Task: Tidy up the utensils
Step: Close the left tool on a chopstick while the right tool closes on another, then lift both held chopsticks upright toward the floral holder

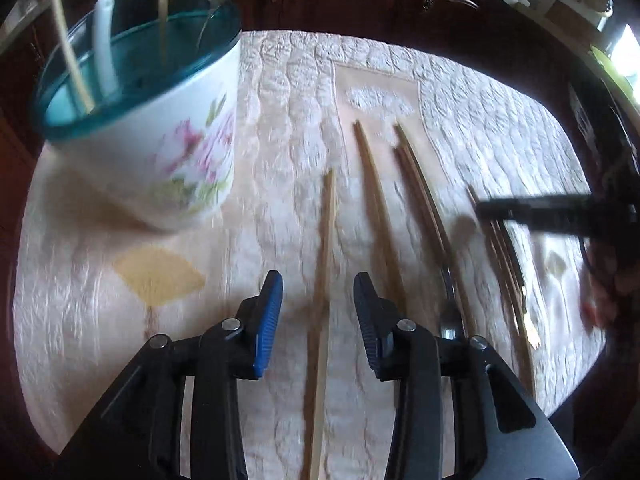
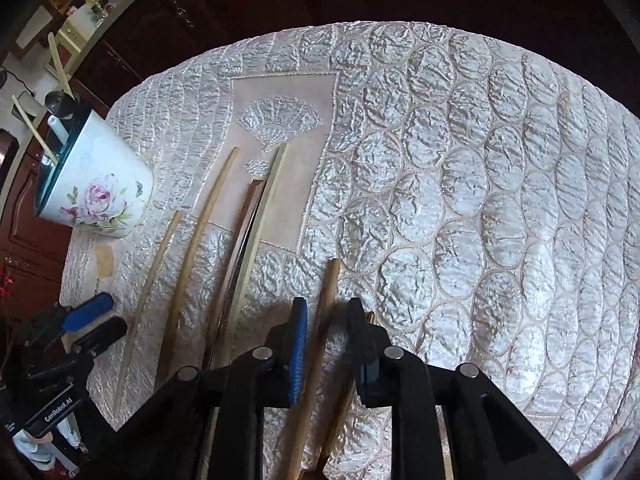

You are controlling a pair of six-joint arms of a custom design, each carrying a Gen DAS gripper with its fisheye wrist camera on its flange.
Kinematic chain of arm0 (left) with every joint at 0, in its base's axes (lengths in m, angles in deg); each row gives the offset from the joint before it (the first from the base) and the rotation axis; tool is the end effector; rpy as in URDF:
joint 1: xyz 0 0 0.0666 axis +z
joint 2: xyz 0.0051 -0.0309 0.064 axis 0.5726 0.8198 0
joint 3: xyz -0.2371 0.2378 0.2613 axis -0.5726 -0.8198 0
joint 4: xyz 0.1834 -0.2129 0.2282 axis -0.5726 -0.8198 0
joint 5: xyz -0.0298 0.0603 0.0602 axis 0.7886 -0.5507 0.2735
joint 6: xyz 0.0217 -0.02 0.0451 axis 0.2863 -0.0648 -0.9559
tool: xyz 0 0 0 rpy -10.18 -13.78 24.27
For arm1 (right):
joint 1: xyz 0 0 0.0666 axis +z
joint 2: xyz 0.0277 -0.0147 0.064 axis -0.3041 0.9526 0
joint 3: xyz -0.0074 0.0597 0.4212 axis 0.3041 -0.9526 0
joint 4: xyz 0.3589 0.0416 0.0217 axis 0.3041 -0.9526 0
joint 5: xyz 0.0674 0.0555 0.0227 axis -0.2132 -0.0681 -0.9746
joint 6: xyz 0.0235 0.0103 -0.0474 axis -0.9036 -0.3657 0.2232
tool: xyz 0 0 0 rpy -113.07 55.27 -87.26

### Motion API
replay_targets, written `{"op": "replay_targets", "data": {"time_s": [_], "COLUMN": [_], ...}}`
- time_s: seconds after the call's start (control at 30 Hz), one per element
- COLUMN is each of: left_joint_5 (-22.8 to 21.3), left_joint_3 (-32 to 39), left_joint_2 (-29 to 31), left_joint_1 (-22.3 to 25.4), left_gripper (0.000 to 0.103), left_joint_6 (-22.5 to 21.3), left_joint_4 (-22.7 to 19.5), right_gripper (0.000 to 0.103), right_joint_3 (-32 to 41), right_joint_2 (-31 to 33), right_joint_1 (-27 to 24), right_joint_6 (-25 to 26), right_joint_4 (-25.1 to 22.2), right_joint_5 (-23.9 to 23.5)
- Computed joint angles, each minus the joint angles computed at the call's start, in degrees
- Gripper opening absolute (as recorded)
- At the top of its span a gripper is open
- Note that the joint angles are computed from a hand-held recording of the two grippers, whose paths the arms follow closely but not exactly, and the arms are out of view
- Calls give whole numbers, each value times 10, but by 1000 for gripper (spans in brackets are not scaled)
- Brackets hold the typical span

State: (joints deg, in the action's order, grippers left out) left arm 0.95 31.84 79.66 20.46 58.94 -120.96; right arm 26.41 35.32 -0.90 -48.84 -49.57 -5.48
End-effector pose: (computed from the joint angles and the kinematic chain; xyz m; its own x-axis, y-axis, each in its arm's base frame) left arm 0.6002 -0.1600 0.3567 -0.8714 0.1917 -0.4516 0.2759 0.9526 -0.1280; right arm 0.6328 0.1969 0.3310 -0.9640 -0.0187 -0.2651 -0.0843 0.9675 0.2384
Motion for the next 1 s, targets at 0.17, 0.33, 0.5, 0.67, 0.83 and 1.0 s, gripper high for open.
{"op": "replay_targets", "data": {"time_s": [0.17, 0.33, 0.5, 0.67, 0.83, 1.0], "left_joint_5": [-40, -36, 51, 91, 97, 115], "left_joint_3": [94, 126, 121, 82, 34, 1], "left_joint_2": [71, 95, 64, -2, -69, -120], "left_joint_1": [-13, -17, 7, 29, 38, 59], "left_gripper": [41, 4, 4, 4, 4, 4], "left_joint_6": [11, -5, 0, -2, -6, -16], "left_joint_4": [-45, -57, -58, -28, 7, 20], "right_gripper": [17, 6, 5, 5, 5, 5], "right_joint_3": [19, 0, -26, -40, -50, -44], "right_joint_2": [18, 3, -40, -90, -127, -153], "right_joint_1": [2, 5, 5, 13, 27, 40], "right_joint_6": [0, 2, -5, -6, 1, 16], "right_joint_4": [-3, 31, 76, 115, 133, 131], "right_joint_5": [-10, -13, -29, -39, -24, -12]}}
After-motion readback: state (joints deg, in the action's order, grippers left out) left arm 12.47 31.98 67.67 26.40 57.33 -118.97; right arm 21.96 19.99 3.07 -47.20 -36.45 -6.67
